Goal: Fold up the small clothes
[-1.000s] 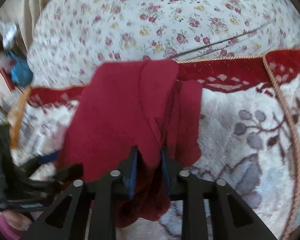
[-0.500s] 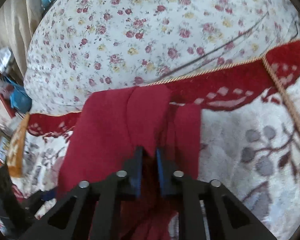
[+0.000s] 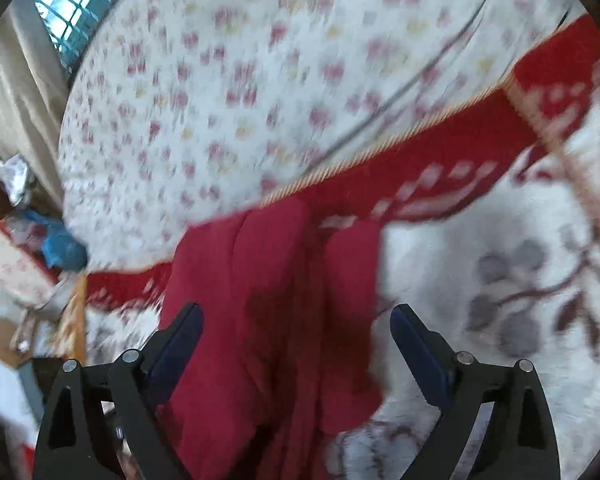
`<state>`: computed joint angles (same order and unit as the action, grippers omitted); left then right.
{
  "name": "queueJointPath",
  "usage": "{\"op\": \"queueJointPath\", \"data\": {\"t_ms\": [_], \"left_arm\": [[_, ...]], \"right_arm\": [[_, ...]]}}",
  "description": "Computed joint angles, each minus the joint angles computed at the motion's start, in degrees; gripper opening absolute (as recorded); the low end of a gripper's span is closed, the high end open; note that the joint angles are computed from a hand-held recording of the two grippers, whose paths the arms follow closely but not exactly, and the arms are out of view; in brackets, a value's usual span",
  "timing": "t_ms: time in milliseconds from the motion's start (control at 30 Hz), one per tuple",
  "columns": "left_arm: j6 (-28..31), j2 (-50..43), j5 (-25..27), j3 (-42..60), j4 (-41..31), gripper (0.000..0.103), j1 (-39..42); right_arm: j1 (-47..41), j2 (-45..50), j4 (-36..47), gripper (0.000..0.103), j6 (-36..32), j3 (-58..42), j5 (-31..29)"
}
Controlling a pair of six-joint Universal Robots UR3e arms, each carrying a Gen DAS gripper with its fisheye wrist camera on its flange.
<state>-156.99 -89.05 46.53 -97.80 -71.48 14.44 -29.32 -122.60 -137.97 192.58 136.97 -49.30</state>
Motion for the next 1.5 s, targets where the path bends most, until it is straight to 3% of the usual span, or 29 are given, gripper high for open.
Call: {"op": "queueJointPath", "data": {"t_ms": [200, 400, 567, 633, 667, 700, 767, 833, 933, 1067, 1200, 1267, 1367, 1500], "left_arm": [[-1.73, -6.05, -0.37, 4.16, -0.58, 0.1, -1.2], [-0.43, -12.91, -1.91, 12.8, -5.68, 0.102, -2.91], [-3.51, -16.18, -1.79, 14.62, -2.74, 0.102, -4.31], [-0.79, -15.97, -0.86, 14.72, -2.91, 0.101, -5.15], [0.62, -15.74, -0.65, 14.68, -3.11, 0.096, -5.58], [2.49, -15.44, -0.6, 14.68, -3.94, 0.077, -6.02], [2.29, -14.41, -0.39, 13.44, -2.82, 0.075, -5.91], [2.9, -13.92, -1.31, 13.58, -4.24, 0.065, -5.14], [4.56, -12.34, -3.1, 14.66, -9.51, 0.055, -3.34], [10.73, -4.77, -3.48, 13.43, -20.07, 0.055, 0.44], [19.87, 4.64, 1.51, 14.48, -36.5, 0.055, 7.64], [24.02, 8.37, 2.73, 13.66, -41.3, 0.055, 11.61], [28.53, 14.77, 6.26, 8.39, -44.6, 0.055, 17.76], [27.03, 21.85, 9.27, -0.81, -38.26, 0.066, 20.18]], "right_arm": [[9.89, 14.55, -11.94, 0.1, 2.05, -3.2, -5.38], [9.23, 16.31, -17.83, 0.101, 3.32, -0.76, -3.56], [10.05, 16.47, -21.02, 0.1, 4.76, 0.22, -4.85], [10.64, 17.08, -21.5, 0.097, 4.42, -0.15, -5.6], [11.03, 17.15, -21.27, 0.093, 4.37, -0.48, -6.25], [10.84, 16.98, -20.88, 0.09, 4.01, -0.54, -6.26], [10.73, 16.18, -19.53, 0.077, 3.41, -0.95, -6.54], [9.95, 13.95, -17.97, 0.068, 2.63, -0.73, -5.35], [10.67, 10.24, -16.76, 0.059, 2.85, -0.49, -5.33], [13.08, 4.59, -12.72, 0.056, 4.37, -0.52, -3.78], [17.88, 0.35, -6.53, 0.056, 6.93, -2.06, -2.19], [21.57, -0.48, -9.09, 0.058, 9.71, -0.76, -2.7], [31.13, 3.09, -8.85, 0.066, 15.47, -2.72, -13.63], [38.82, -1.22, -3.93, 0.07, 20.92, -4.97, -27.68]]}}
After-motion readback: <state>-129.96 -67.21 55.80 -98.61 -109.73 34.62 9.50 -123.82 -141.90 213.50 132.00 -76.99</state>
